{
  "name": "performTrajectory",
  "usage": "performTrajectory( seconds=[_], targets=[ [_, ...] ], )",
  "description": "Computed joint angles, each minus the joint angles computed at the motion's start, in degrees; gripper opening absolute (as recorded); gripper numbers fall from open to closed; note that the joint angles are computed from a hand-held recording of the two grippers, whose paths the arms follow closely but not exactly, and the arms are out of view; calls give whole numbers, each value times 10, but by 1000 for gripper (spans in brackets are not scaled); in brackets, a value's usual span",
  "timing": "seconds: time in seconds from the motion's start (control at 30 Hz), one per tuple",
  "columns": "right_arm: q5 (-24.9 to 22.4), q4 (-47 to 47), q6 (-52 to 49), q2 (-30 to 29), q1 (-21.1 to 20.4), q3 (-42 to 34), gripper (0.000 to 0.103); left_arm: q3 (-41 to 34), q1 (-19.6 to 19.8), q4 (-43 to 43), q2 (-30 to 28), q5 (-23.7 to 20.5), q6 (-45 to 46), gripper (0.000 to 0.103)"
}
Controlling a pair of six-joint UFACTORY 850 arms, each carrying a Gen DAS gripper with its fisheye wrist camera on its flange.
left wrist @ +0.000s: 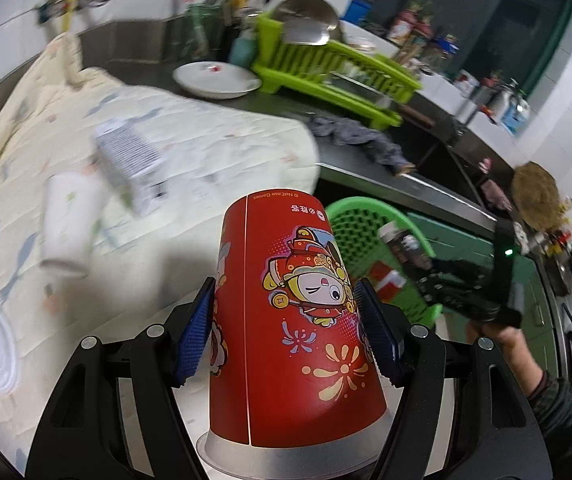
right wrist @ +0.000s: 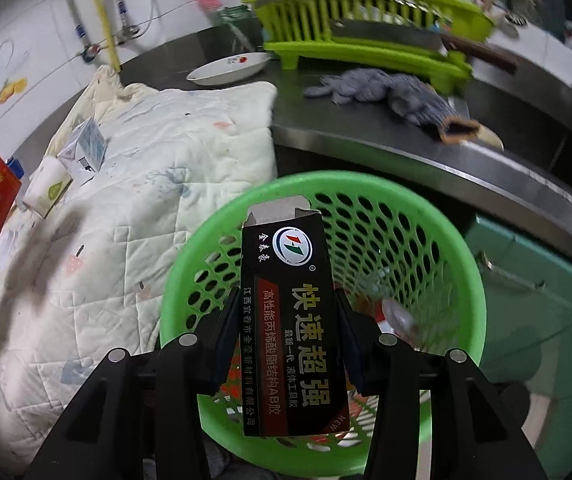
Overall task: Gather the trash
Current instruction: 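Drop the black-red box into the green basket while the left tool carries the red cup over it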
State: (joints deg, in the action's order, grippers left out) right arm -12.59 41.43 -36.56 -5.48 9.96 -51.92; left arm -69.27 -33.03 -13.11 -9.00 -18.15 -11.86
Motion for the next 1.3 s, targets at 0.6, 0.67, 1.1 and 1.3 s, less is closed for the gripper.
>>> performTrajectory(
  seconds=[0.6,0.67,1.1,1.3],
  targets=[
    [6,208,-201,106,-49,94,64,-183,-64,-140,-159,-14,142,68],
    [8,224,-217,114,-52,102,65,-201,-68,-160,-179,-19,158,68],
    [3,278,-275,118,-67,119,66,-279,-78,-133,-272,-58,107,68],
    [4,284,-279,118,-66,122,67,-290,-80,-113,-285,-67,83,73]
  ],
)
